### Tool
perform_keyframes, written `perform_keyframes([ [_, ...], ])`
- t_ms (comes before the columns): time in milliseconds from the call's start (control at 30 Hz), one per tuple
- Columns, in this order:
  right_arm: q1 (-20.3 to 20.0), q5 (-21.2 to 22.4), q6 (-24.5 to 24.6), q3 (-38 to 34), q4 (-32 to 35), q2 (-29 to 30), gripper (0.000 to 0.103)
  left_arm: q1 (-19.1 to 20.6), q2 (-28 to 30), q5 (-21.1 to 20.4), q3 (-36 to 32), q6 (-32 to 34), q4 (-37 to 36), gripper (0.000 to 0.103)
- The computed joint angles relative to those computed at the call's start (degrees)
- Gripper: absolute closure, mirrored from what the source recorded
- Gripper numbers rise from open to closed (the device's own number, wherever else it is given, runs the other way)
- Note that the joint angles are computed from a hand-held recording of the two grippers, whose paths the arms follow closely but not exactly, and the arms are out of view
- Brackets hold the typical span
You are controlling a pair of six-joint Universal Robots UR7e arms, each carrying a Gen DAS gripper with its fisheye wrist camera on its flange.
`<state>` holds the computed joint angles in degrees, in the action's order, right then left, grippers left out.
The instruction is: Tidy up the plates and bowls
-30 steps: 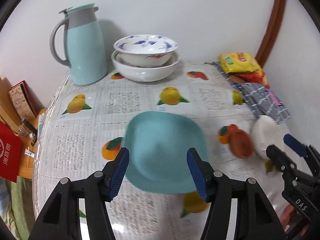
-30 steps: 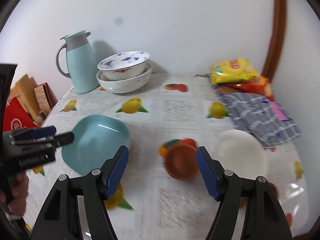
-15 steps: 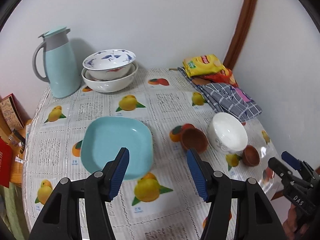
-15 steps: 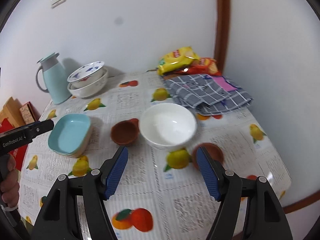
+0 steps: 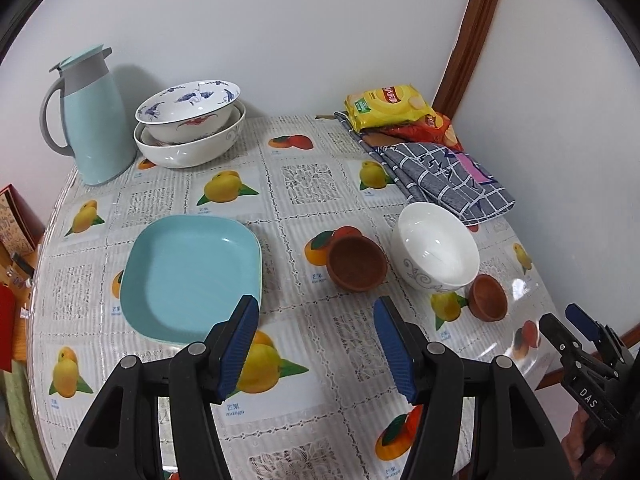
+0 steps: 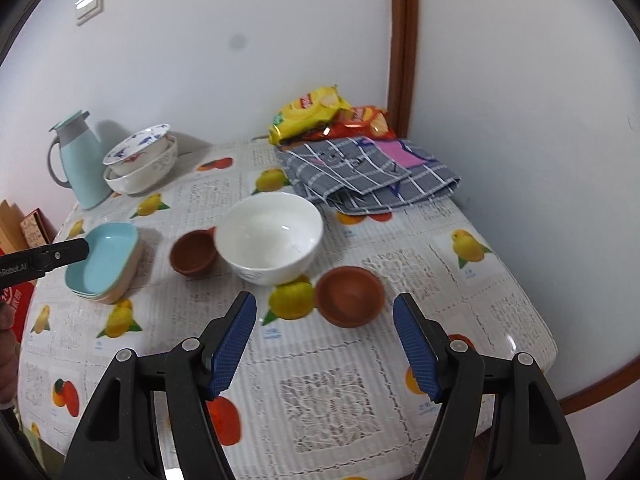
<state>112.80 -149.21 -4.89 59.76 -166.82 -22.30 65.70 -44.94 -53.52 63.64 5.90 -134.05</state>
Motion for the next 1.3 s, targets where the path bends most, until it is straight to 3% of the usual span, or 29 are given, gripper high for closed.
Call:
perform_keyframes([
  [167, -1.7, 0.2, 0.7, 1.8, -1.6, -1.2, 0.032, 0.7, 2.3, -0.4, -2.8, -1.8, 2.1, 0.045],
  [267, -2.7, 0.4, 1.3, 2.5, -2.5, -1.7, 0.032, 0.8, 4.1, 1.6, -4.4, -2.1, 2.9, 0.045],
  [567, -6.0, 0.4, 2.9, 2.4, 0.0, -2.0, 0.033, 1.9, 10.0, 1.0, -11.5, -2.9, 6.6, 0.045],
  [767, -8.3, 2.0, 5.1, 2.1, 1.8, -2.0, 0.039, 3.0, 14.4, -0.7, -18.2, -4.3, 10.9, 0.046],
  [1033, -10.4, 4.6, 5.6, 0.3, 4.4, -1.2, 0.048, 3.5, 20.5, 0.3, -27.2, -4.6, 15.5, 0.046],
  [1233, -11.0, 5.8, 5.3, -2.3, 6.7, 0.1, 0.050, 3.8, 23.6, 2.0, -32.0, -5.6, 18.4, 0.052],
  [1300, -11.2, 6.2, 5.0, -2.4, 6.2, 0.4, 0.050, 4.0, 24.5, 2.1, -33.8, -6.3, 19.7, 0.058],
])
